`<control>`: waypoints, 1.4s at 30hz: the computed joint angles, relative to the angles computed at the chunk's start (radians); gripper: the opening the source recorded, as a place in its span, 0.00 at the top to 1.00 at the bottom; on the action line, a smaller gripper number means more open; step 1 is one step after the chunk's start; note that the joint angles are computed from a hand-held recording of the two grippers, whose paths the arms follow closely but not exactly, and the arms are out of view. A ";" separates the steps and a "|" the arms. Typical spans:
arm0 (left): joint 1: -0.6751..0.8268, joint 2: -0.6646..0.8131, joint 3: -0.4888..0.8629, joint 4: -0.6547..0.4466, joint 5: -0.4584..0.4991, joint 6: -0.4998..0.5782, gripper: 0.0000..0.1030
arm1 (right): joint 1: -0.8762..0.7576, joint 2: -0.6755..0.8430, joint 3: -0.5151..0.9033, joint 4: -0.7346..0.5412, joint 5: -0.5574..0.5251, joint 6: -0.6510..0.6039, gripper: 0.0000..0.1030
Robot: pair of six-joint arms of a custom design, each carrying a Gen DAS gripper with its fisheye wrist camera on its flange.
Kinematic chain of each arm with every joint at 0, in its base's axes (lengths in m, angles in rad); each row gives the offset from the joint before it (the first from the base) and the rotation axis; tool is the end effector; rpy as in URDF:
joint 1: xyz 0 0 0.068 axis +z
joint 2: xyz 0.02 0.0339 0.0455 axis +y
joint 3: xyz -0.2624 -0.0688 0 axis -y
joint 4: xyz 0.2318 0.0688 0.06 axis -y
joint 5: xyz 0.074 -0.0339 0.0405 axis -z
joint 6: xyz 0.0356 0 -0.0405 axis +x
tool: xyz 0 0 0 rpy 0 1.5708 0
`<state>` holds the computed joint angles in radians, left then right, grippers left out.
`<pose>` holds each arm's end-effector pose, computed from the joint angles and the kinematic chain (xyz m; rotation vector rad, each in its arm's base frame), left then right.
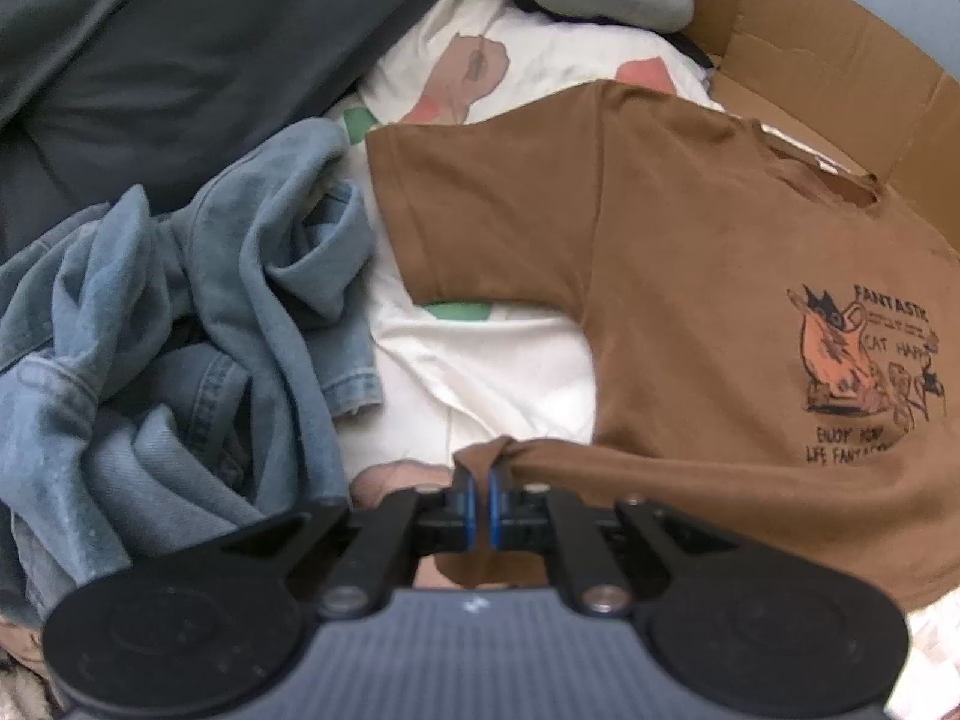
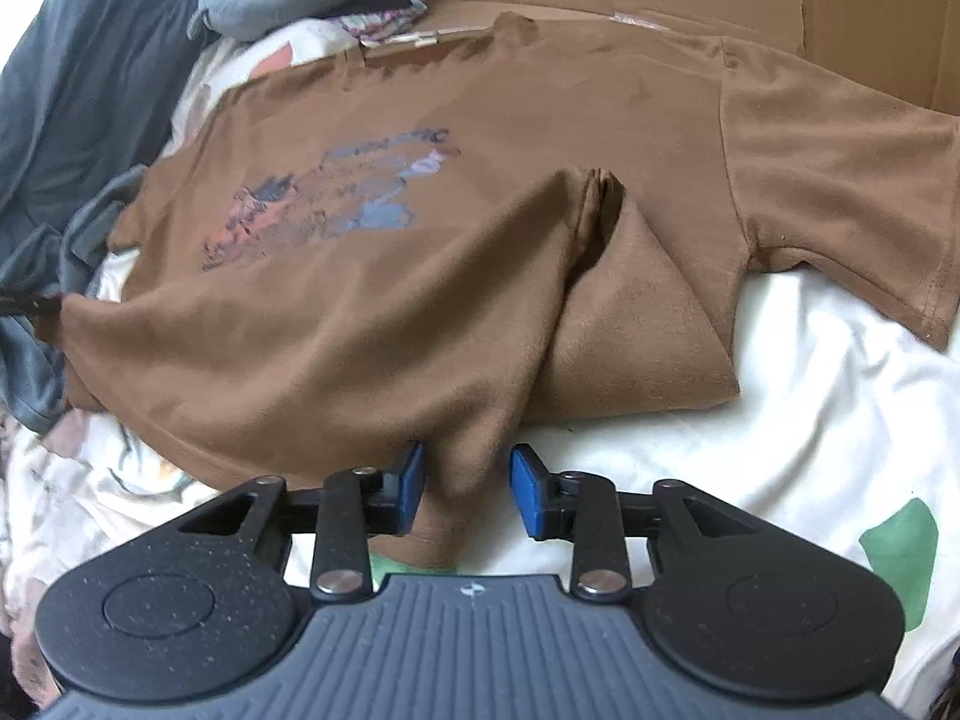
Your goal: Fold clothes
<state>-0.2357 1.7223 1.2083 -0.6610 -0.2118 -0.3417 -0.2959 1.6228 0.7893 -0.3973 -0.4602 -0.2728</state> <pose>0.3254 -0.0705 0.2108 -0.2006 2.6941 0.1210 0.2621 -0.0634 0.1444 -0.0760 2.6534 0.4686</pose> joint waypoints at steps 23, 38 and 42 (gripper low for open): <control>-0.102 -0.314 0.006 -0.329 0.093 -0.161 0.95 | -0.203 -0.224 0.345 -0.748 -0.072 -0.289 1.00; -0.240 -0.426 0.074 -0.478 0.052 -0.339 0.95 | -0.264 -0.305 0.266 -0.715 -0.081 -0.244 0.84; -0.245 -0.441 0.100 -0.507 0.064 -0.336 0.96 | -0.226 -0.270 0.160 -0.557 -0.082 -0.143 0.62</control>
<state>-0.4806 1.2809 1.3080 -1.1678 -0.1477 -0.6778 -0.5220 1.3525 0.9498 -0.9541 -0.5425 -0.4157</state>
